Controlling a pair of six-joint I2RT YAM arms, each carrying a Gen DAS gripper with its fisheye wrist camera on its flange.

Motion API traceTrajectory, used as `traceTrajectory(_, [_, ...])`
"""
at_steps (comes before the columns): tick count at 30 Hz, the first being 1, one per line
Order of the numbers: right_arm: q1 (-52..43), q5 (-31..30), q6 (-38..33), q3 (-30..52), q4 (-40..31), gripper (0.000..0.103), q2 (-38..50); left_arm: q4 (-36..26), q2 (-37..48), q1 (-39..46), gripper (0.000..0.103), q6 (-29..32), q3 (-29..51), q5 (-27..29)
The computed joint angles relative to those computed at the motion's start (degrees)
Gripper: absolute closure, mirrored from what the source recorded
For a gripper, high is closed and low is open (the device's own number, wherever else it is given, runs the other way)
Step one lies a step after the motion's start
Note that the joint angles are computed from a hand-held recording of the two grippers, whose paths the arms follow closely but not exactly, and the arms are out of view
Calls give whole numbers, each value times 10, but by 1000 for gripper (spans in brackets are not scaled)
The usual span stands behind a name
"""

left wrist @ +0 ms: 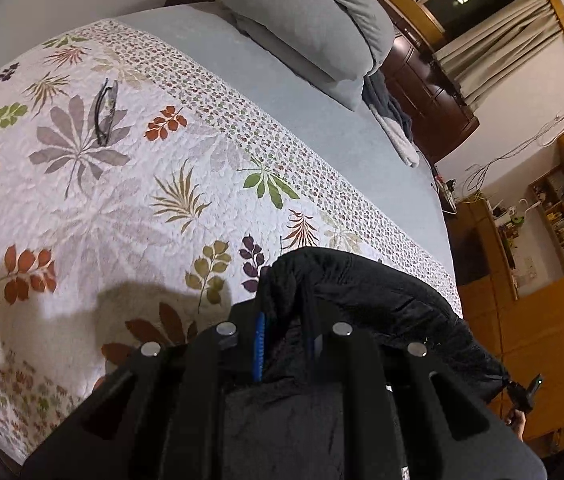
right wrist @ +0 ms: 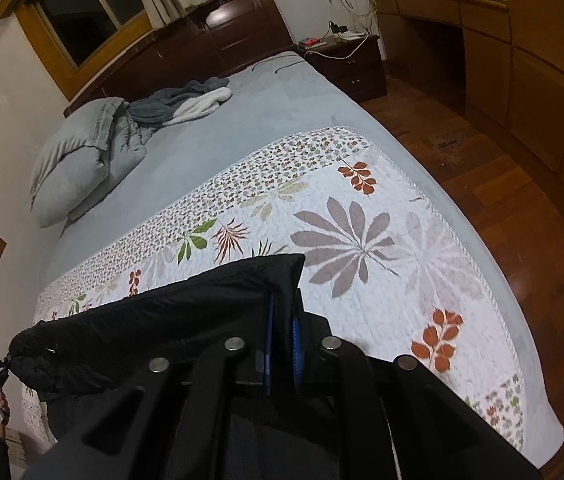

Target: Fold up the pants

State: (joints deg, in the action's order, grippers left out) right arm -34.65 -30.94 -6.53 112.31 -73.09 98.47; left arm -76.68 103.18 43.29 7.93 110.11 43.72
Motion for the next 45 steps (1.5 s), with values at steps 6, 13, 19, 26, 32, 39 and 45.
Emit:
traceTrajectory(6, [-49,-41,-33,-134,35,95,-93,14,-48,43,90,36,-90,28])
traceTrajectory(13, [-112,-85,-86,-239,39,95,-186,12,-87,106,90,92,-182,58])
traceTrajectory(19, [-180,-128,-143,-328,29,95,-267,7,-106,162,90,143,-258,81])
traceTrajectory(26, [-300,-185,-252,-420,-32,88,-331,-23,-108,227,89,241,-326,81])
traceTrajectory(32, [-359,-173,-331,-516,-51,65,-383,-17,-123,251,83,298,-377,42])
traceTrajectory(39, [-413,-155,-369,-586,-48,60,-389,9,-156,292,62,362,-409,-41])
traceTrajectory(45, [-451,-162,-372,-593,-70,43,-329,64,-171,344,45,363,-404,-116])
